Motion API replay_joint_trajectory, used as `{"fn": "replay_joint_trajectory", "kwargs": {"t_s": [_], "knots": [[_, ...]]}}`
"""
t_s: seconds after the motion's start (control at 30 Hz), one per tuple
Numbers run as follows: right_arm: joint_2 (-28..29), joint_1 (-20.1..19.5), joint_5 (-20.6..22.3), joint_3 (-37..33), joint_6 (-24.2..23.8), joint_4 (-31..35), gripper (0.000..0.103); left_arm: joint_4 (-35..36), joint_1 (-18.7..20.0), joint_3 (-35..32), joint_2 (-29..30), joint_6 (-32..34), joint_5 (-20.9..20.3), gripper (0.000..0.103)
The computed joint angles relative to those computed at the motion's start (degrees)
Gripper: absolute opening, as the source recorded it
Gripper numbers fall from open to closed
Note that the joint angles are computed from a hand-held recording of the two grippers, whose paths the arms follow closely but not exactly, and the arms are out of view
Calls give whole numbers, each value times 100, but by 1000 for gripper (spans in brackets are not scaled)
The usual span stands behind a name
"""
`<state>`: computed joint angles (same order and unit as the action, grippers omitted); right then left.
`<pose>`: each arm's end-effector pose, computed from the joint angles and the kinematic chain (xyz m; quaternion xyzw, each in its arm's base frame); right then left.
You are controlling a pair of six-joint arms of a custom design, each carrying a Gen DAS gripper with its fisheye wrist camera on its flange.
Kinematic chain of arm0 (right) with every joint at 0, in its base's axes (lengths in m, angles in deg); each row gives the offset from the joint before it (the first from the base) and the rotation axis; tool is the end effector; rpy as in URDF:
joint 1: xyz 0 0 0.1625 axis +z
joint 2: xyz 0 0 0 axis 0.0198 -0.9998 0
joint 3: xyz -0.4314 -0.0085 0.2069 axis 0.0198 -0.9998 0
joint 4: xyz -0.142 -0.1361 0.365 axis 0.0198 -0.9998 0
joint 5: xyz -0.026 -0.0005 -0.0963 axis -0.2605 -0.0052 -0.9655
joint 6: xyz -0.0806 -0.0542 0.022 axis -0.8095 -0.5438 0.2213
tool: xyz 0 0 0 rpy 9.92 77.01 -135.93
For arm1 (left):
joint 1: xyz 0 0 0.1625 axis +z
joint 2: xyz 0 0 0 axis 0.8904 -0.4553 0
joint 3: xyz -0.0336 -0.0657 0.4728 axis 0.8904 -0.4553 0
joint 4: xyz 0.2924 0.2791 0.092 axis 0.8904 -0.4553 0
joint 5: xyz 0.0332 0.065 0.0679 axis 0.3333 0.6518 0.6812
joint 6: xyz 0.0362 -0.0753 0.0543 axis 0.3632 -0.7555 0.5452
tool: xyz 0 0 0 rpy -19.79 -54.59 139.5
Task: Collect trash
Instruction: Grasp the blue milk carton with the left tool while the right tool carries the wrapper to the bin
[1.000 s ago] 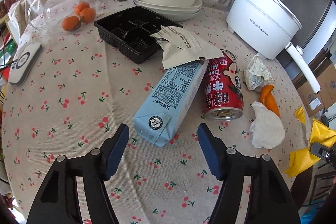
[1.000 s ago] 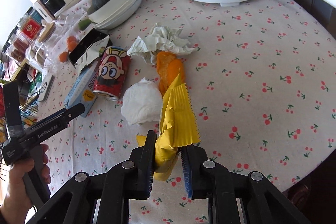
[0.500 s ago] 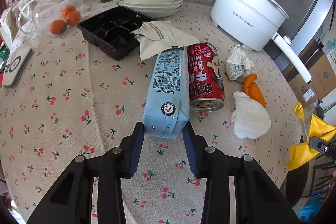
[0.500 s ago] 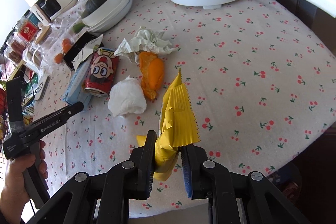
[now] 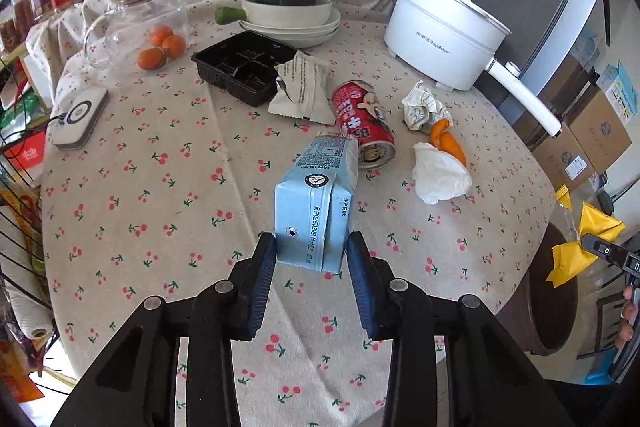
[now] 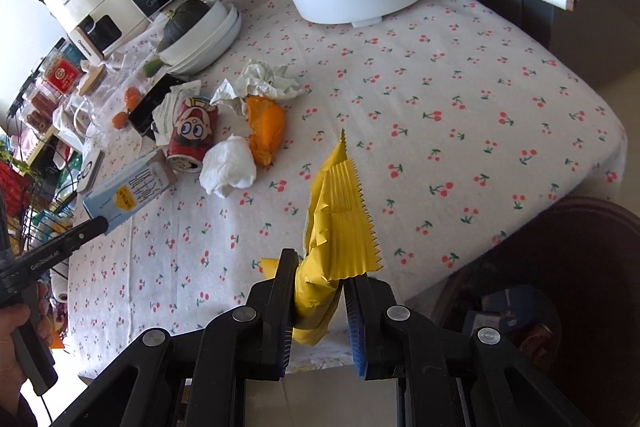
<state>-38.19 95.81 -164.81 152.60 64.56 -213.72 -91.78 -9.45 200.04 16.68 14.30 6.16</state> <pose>0.1781 -0.5969 0.2637 0.1545 -0.9552 0.1986 0.1560 -0.1720 -0.5804 0.2481 0.0365 0.9086 -0.2938 0.2945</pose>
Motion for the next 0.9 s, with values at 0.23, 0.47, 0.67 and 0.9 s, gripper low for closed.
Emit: {"fn": "replay_joint_trajectory", "kwargs": {"t_s": [0.23,0.47,0.67,0.9], "knots": [[-505,-207,64,382,-121,-126,20,110,-221,343,-301,-205,107,39],[-961,-457,231,635,-35,-234,20,-151,-444,605,-476,-474,-24,38],[-1288,-733,270,812,69,-267,20,-506,-701,656,-295,-84,-309,38],[-1490,-983,227,903,78,-264,20,-688,-865,437,124,288,-513,37]]}}
